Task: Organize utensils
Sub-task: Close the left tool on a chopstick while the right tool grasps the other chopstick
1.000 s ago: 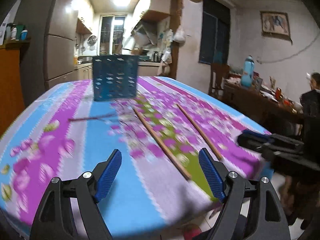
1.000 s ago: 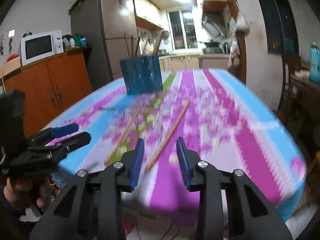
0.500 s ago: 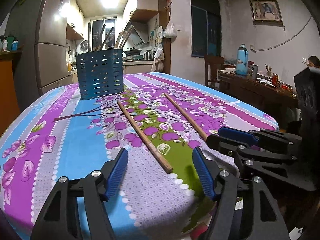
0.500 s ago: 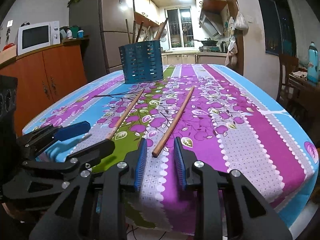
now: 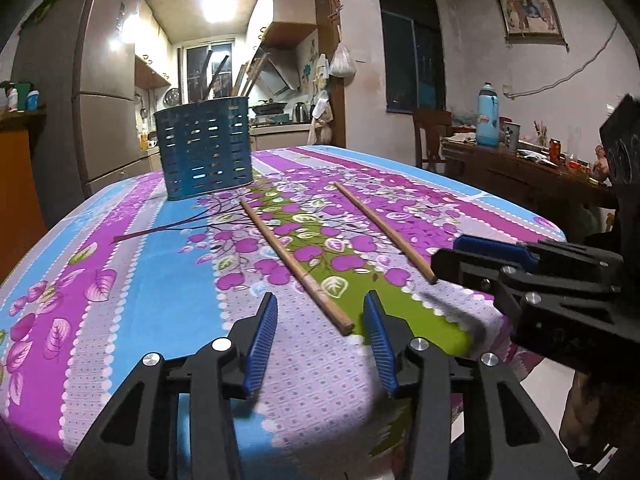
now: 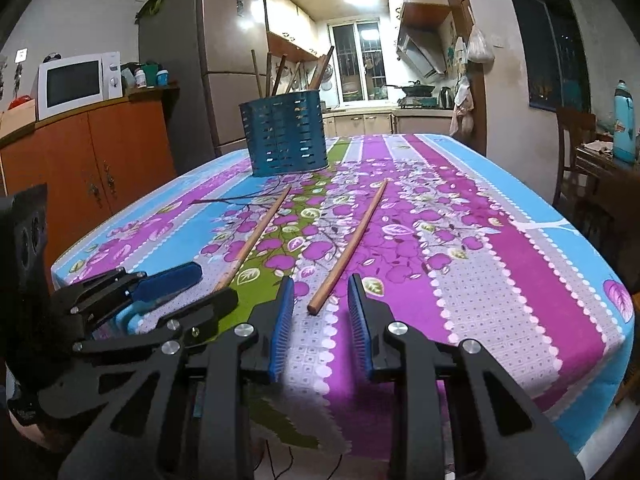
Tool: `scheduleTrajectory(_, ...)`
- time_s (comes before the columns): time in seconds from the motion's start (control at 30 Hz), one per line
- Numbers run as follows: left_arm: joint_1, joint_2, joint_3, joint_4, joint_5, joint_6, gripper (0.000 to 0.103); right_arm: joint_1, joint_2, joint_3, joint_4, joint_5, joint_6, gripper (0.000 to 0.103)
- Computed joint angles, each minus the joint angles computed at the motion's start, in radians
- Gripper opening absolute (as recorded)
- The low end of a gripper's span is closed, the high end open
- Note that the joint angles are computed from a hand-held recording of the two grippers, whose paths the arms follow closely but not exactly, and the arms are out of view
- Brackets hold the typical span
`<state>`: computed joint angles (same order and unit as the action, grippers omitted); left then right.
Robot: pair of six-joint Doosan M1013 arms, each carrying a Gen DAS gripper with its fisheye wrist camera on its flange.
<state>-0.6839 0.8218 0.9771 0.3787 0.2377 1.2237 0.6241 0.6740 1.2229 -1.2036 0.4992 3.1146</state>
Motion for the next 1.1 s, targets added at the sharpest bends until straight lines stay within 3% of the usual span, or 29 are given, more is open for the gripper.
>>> scheduleTrajectory(0.3,-0.001,-0.004,0.008,0.108,0.000,-0.097,0.036,0.007,0.028,-0.046,0.044,0.043,-0.060,0.026)
scheduleTrajectory(0.5,-0.004,-0.004,0.011,0.108,-0.002,-0.098,0.033,0.013,0.049,-0.082,0.066,0.110,-0.088,0.013)
scheduleTrajectory(0.6,-0.005,-0.002,0.007,0.108,-0.003,-0.087,0.030,0.014,0.052,-0.086,0.063,0.121,-0.077,0.012)
scheduleTrajectory(0.7,-0.006,0.000,0.005,0.089,-0.008,-0.066,0.019,0.015,0.055,-0.090,0.057,0.128,-0.071,0.011)
scheduleTrajectory(0.87,-0.009,-0.007,0.023,0.178,-0.017,-0.148,0.010,0.017,0.052,-0.083,0.048,0.132,-0.059,0.010)
scheduleTrajectory(1.1,-0.009,-0.009,0.036,0.307,-0.034,-0.276,0.010,0.020,0.051,-0.079,0.030,0.140,-0.051,0.010)
